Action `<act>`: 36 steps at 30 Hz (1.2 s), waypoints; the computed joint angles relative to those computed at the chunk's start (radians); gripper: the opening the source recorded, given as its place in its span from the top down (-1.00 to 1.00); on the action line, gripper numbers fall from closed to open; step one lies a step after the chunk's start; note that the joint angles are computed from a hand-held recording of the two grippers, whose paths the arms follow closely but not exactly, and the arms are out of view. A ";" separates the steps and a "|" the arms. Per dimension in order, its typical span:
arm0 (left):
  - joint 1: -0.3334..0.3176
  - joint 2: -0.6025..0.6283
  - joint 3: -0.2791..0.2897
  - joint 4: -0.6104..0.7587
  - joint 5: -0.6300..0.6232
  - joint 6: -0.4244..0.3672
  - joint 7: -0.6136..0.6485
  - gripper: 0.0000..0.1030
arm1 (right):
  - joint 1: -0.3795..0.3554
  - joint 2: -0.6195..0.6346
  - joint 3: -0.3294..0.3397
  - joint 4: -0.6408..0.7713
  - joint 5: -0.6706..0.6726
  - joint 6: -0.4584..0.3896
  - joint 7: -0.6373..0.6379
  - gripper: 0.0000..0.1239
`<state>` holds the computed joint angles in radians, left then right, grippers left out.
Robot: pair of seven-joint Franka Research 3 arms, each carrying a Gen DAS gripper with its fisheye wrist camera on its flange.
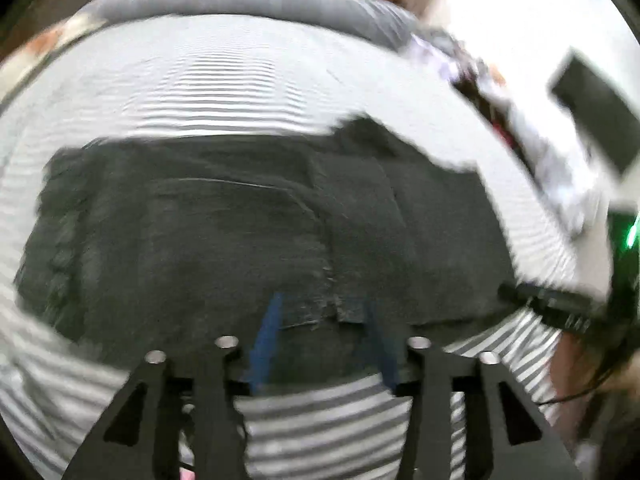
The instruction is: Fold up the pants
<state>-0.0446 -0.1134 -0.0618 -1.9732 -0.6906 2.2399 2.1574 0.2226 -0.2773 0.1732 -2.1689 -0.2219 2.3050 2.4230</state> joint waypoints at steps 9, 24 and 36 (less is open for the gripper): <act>0.136 0.016 0.096 0.002 -0.195 -0.008 -0.237 -0.06 | 0.024 0.009 0.050 0.031 -0.019 0.151 0.157 -0.15; 0.223 0.161 0.046 0.049 -0.279 0.008 -0.290 -0.05 | 0.073 0.037 0.060 0.079 -0.050 0.081 0.246 -0.15; 0.290 0.287 -0.016 0.155 -0.463 0.006 -0.198 0.02 | 0.100 0.097 0.036 0.132 -0.044 0.050 0.235 -0.15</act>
<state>0.2453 0.1732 -0.0773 -1.8186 -1.1540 2.2456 1.9590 0.3224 -0.1803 0.2096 -2.0372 -0.2657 2.3546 2.6582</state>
